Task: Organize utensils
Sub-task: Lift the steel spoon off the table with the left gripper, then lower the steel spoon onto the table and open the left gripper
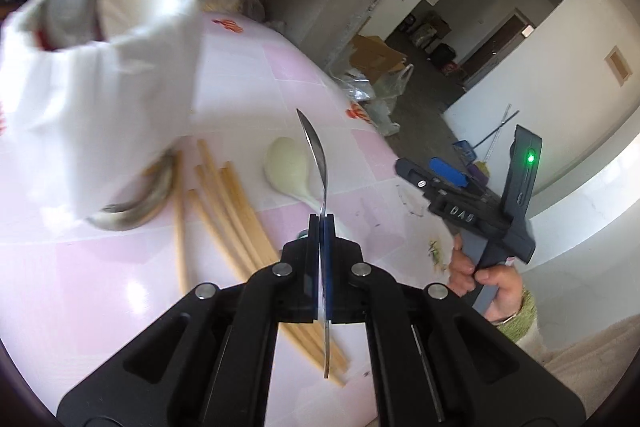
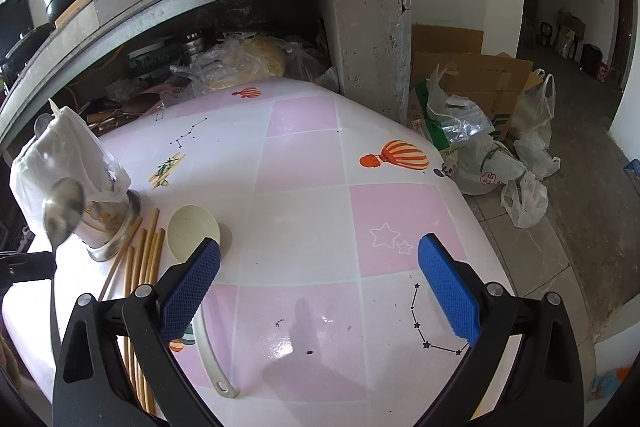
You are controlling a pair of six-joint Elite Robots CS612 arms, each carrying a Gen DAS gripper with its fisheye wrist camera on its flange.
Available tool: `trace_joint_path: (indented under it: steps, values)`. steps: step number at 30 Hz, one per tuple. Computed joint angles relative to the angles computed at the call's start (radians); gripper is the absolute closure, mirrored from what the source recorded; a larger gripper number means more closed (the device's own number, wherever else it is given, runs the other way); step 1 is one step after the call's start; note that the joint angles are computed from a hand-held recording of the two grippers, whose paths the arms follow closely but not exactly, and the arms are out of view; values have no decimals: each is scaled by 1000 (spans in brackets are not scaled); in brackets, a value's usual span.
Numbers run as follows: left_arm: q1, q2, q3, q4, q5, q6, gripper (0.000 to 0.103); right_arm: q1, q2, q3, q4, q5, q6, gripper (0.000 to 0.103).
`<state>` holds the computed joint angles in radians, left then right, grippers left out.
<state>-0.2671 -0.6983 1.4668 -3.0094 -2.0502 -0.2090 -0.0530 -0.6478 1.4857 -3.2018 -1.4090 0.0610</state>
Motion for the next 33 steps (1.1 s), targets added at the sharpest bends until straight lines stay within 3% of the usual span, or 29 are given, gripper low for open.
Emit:
trace_joint_path:
  steps: [5,10,15,18,25,33]
  values:
    - [5,-61,83,17,158,36,102,6,-7,11,-10,16,-11,7]
    - [-3,-101,145,63,376,84,102,12,-13,21,-18,25,-25,7]
    - [-32,-102,172,114,660,155,102,17,-17,27,-18,33,-34,7]
    - [-35,-92,184,126,765,184,102,19,-19,30,-19,36,-39,7]
    - [-62,-58,173,121,924,254,102,22,-20,31,-17,34,-40,7]
    - [-59,-48,156,162,861,225,101,21,-18,29,-7,32,-37,7]
